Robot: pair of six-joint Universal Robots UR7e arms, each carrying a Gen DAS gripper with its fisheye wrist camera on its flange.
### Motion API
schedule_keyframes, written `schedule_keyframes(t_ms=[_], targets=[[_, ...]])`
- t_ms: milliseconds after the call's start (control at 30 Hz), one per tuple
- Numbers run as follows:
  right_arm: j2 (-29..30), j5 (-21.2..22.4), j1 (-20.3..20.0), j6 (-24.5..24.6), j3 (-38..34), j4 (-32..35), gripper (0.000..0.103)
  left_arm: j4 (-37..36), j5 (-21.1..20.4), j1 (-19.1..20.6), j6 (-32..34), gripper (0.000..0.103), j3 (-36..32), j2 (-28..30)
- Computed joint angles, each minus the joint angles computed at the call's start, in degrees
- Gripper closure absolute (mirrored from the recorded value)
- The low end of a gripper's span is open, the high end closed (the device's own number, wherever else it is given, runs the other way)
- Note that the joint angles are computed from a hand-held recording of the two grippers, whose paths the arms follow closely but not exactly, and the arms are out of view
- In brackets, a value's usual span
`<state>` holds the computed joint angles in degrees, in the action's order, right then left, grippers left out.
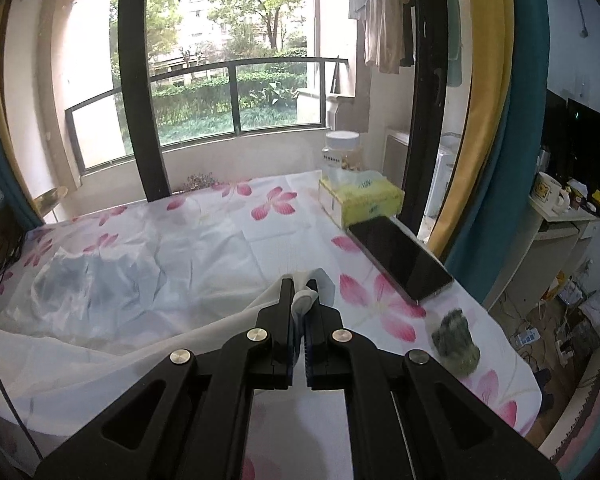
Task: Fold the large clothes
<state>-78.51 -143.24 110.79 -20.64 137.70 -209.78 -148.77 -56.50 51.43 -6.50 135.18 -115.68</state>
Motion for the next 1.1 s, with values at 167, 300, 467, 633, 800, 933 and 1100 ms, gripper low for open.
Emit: schedule_keyframes(t_ms=[167, 300, 467, 633, 800, 933, 1100], targets=[[1.4, 1.1, -1.2, -1.6, -2.5, -0.4, 0.100, -3.9, -0.7, 2.2, 2.0, 0.099, -1.6, 3.8], [2.7, 2.1, -2.2, -2.7, -4.6, -0.4, 0.100, -7.1, -1.4, 4.2, 3.4, 0.099, -3.0, 7.2], [4.9, 3.4, -3.4, -4.1, -7.7, 0.4, 0.100, -10.2, -2.6, 6.4, 5.1, 0.099, -4.9, 11.1], [6.9, 4.2, -4.1, -5.3, -10.7, 1.1, 0.100, -12.6, -4.1, 8.8, 7.2, 0.099, -7.4, 15.4], [9.0, 5.2, -5.0, -6.5, -14.2, 2.2, 0.100, -15.0, -4.7, 11.0, 8.8, 0.099, -10.2, 19.7], [9.7, 7.0, -6.0, -5.3, -16.6, 5.2, 0.100, -15.6, -4.9, 12.2, 10.2, 0.099, -12.7, 22.8], [11.6, 7.9, -7.5, -5.5, -19.5, 7.7, 0.100, -16.6, -5.1, 14.1, 11.8, 0.099, -15.6, 26.7]])
